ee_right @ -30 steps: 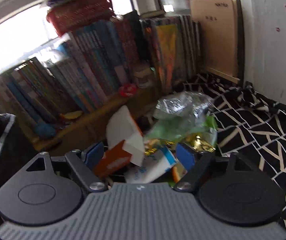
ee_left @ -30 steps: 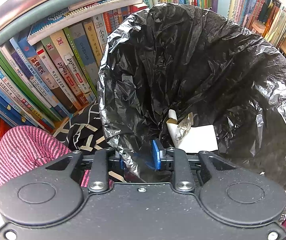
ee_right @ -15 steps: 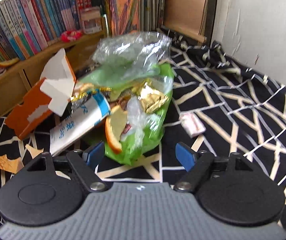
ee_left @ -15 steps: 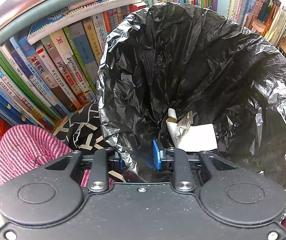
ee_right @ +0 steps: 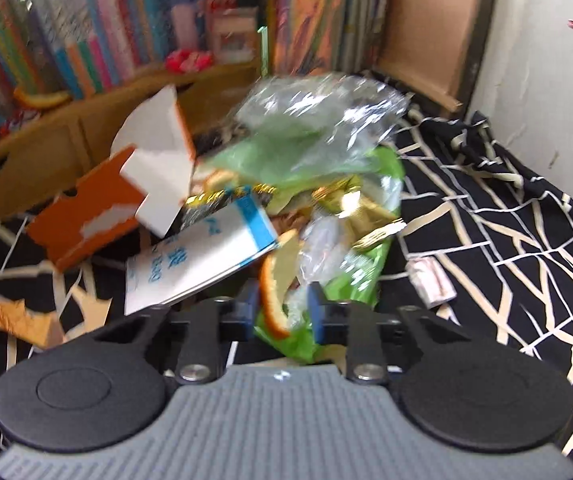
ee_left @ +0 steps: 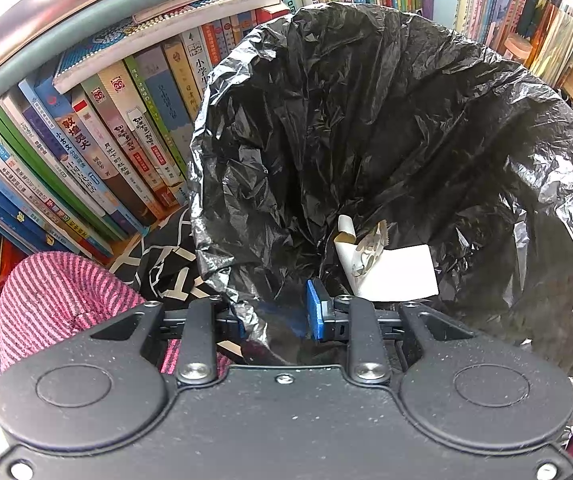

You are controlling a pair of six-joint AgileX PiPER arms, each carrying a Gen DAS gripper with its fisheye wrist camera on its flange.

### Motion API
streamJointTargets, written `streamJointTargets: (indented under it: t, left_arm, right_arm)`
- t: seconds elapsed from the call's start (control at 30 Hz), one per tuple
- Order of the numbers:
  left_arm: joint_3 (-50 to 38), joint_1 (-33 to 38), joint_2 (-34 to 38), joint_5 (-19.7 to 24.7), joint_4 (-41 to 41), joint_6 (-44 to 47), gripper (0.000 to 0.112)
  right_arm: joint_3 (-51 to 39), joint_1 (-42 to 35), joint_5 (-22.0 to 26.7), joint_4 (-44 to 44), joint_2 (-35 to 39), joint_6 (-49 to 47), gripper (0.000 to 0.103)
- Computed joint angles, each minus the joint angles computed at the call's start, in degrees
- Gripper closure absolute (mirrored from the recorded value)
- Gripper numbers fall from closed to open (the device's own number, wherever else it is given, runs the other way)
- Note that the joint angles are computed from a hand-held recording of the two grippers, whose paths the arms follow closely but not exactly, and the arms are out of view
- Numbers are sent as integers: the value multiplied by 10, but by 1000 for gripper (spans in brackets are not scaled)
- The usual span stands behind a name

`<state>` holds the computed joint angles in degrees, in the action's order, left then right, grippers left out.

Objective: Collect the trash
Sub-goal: 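Move the right tool back to the pile and grasp a clear plastic piece, then lift the clear plastic piece with the right tool toward the bin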

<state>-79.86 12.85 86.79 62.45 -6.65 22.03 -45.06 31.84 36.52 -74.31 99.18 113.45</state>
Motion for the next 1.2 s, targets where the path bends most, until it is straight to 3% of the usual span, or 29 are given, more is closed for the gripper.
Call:
streamJointTargets:
  t: [0.13,0.5,0.7,0.77,1.07,1.13,1.2]
  left_arm:
    - [0,-1,0,-1,2,-2,87]
    - [-5,1,3,2,0,-3,87]
    - [-9,9,7,4,-11,4,87]
    - [-10,15,7,7,-19,8,87]
    - [-19,37,6,11,-40,22,89]
    - [-20,40,6,12,-44,25,89]
    - [-20,42,5,11,-45,27,90]
  right_arm:
    - [-15,2,-1,44,-1,-50,84]
    - [-44,27,27,93,-68,-74,88]
    - [-66,70,52,71,-125,-67,90]
    - [-74,86,59,59,-145,-66,100]
    - [-126,153,107,33,-175,-107,100]
    - [-120,138,88,48,-171,-113,99]
    - [-92,95,13,71,-177,-94,92]
